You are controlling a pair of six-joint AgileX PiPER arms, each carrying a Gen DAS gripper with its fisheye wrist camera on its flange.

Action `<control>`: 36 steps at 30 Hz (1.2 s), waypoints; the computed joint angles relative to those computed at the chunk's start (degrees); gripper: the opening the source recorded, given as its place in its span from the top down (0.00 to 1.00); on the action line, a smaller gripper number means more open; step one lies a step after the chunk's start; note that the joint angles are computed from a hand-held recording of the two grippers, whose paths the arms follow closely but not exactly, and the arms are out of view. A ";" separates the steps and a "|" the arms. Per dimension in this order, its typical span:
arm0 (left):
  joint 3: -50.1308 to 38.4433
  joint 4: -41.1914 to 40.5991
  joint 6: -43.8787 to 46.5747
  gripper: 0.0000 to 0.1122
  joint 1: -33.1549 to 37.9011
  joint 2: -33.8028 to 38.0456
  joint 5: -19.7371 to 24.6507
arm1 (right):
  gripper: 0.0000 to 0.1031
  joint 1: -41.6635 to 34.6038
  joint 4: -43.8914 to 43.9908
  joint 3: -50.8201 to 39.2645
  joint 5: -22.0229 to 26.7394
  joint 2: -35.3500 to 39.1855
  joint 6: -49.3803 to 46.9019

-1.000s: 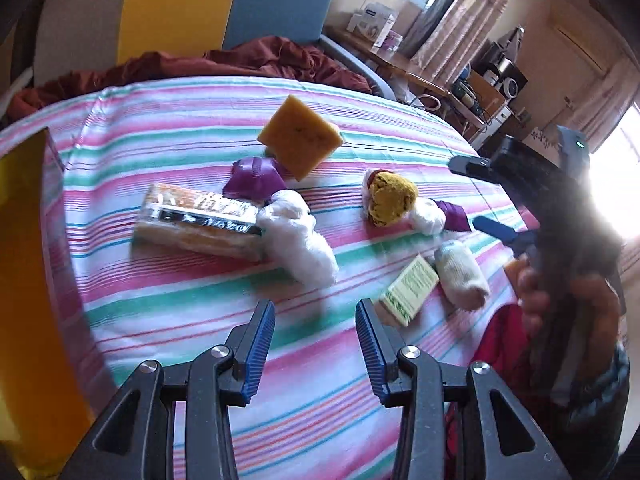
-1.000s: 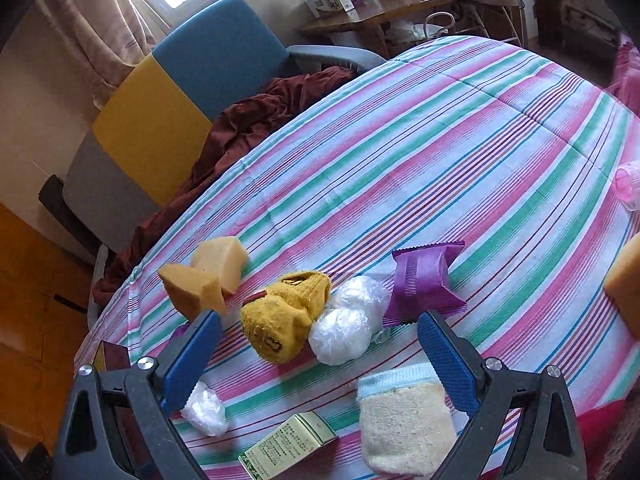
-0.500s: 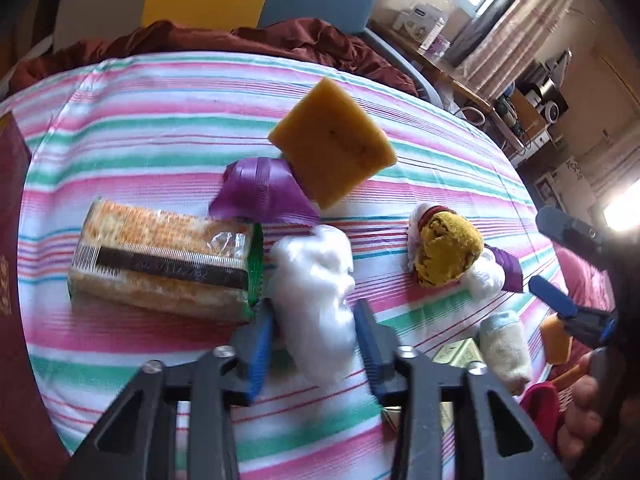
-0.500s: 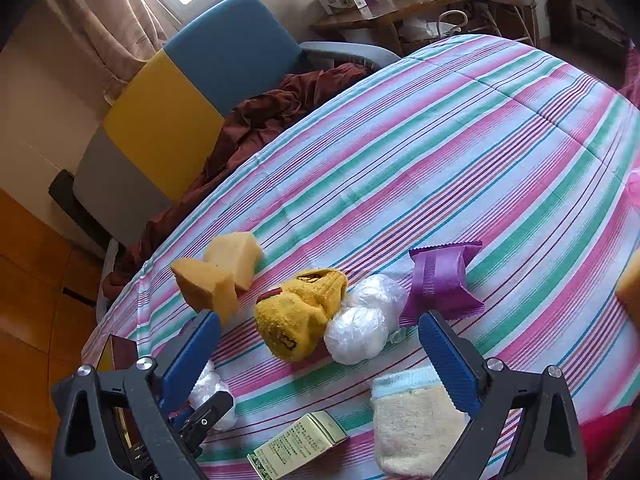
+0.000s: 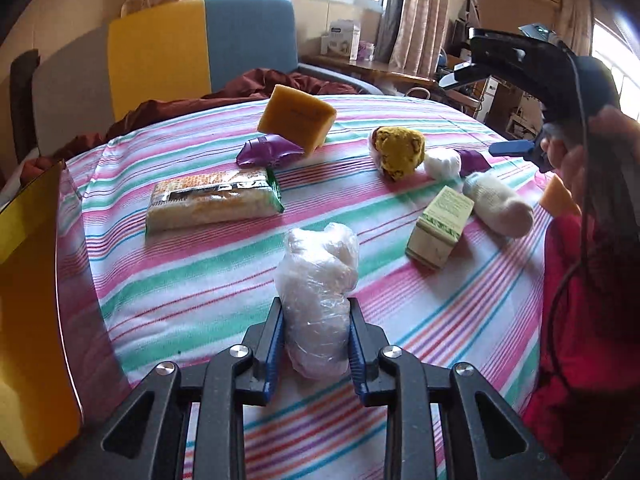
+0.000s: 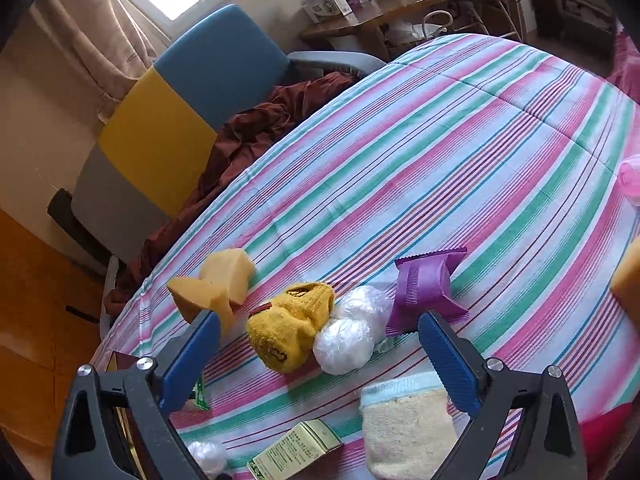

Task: Organize objects
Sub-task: 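Lift the wrapped bundle with the left tool while the right tool grasps the green-white box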

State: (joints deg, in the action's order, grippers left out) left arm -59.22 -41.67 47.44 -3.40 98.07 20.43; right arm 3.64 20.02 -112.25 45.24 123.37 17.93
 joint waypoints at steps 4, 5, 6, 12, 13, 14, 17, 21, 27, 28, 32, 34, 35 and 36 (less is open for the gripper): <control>0.38 -5.68 6.66 0.76 -0.65 1.03 -2.61 | 0.03 -0.27 0.44 0.08 0.22 0.21 1.17; 0.77 -7.05 8.32 0.76 -0.82 1.02 -3.37 | 0.03 -0.37 0.61 0.11 0.37 0.29 1.35; 0.59 -7.18 8.14 0.76 -1.11 1.28 -3.68 | 0.03 -0.40 0.54 0.09 0.48 0.35 1.61; 1.86 -13.11 13.85 0.76 0.20 0.53 -2.52 | 0.10 0.10 -1.91 -0.85 1.65 0.79 3.90; 2.06 -14.03 14.77 0.76 0.40 0.44 -2.37 | 0.12 0.28 -2.39 -1.36 2.07 1.03 4.10; 2.23 -14.74 15.46 0.76 0.57 0.33 -2.22 | 0.17 0.43 -2.84 -1.75 2.56 1.26 4.20; 2.33 -16.62 17.13 0.76 0.89 0.40 -1.82 | 0.34 1.07 -4.45 -3.99 4.80 2.53 4.37; 2.36 -18.91 19.29 0.76 1.55 0.56 -0.95 | 0.45 1.97 -7.12 -7.34 7.85 4.43 5.27; 2.56 -20.82 21.46 0.76 2.10 0.64 -0.30 | 0.45 1.03 5.45 -5.08 5.95 3.50 -7.20; 2.57 -20.98 21.63 0.76 2.16 0.66 -0.21 | 0.45 1.47 7.50 -7.06 8.07 4.72 -10.25; 2.61 -21.60 22.26 0.76 2.35 0.70 0.02 | 0.44 5.25 0.94 -18.45 18.72 10.68 -9.08; 2.57 -21.62 22.36 0.76 2.44 0.74 0.14 | 0.43 5.05 1.41 -19.13 19.48 11.20 -9.04; 2.50 -21.61 22.36 0.76 2.55 0.77 0.35 | 0.35 4.83 2.01 -19.50 20.17 11.53 -9.01; 2.40 -21.65 22.44 0.76 2.70 0.83 0.61 | 0.23 4.95 1.95 -20.64 21.51 12.18 -8.78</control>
